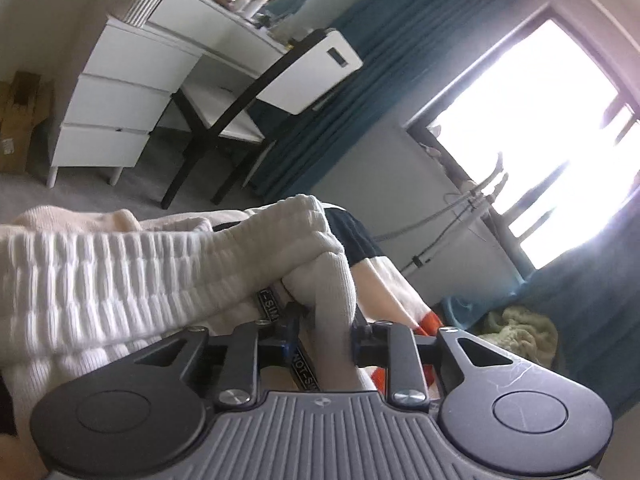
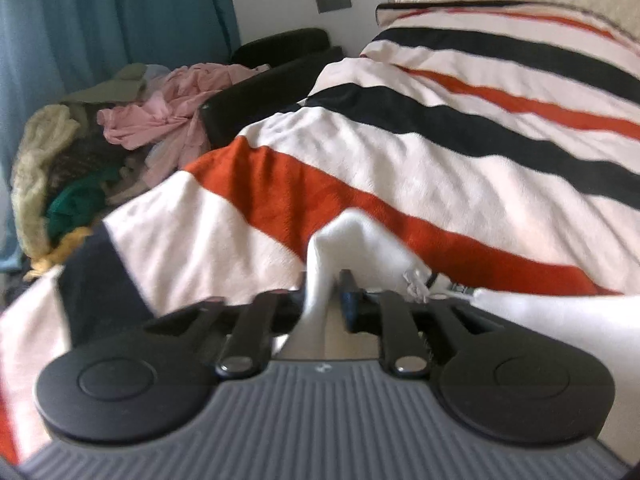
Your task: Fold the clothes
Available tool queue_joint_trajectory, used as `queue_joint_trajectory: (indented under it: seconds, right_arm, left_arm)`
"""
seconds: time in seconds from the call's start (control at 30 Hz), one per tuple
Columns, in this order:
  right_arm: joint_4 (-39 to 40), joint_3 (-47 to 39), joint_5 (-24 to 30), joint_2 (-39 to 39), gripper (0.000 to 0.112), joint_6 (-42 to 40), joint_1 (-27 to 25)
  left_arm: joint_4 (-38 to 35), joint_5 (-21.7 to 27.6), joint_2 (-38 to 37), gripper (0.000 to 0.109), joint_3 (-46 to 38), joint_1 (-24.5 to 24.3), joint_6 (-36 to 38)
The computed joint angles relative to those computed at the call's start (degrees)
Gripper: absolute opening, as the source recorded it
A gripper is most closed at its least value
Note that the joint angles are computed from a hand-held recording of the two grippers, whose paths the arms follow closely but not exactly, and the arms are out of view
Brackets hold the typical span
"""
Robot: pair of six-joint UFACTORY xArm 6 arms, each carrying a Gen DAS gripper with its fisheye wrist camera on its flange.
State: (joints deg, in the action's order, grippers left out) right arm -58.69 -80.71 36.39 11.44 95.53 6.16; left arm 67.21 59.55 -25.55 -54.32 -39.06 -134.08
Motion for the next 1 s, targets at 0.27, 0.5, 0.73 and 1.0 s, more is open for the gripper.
queue_joint_trajectory:
  seconds: [0.27, 0.5, 0.73, 1.0]
  right_arm:
    - [-2.2, 26.1, -12.1, -25.4, 0.059, 13.0, 0.5]
    - [8.1, 51.0, -19.9, -51.0, 0.060, 17.8, 1.8]
    - [40.5, 67.9, -28.9, -66.4, 0.058, 3.2, 3.7]
    - [55.8, 72.5, -36.8, -68.2, 0.057, -5.4, 6.4]
  left_arm:
    - [-7.9, -27.1, -10.0, 0.063, 11.9, 5.7, 4.1]
    - [-15.2, -15.9, -17.0, 0.076, 14.2, -3.9, 9.1]
    - [-22.1, -15.8, -28.6, 0.075, 22.8, -8.0, 8.1]
    - [-17.3, -19.2, -38.4, 0.072, 32.0, -4.5, -8.9]
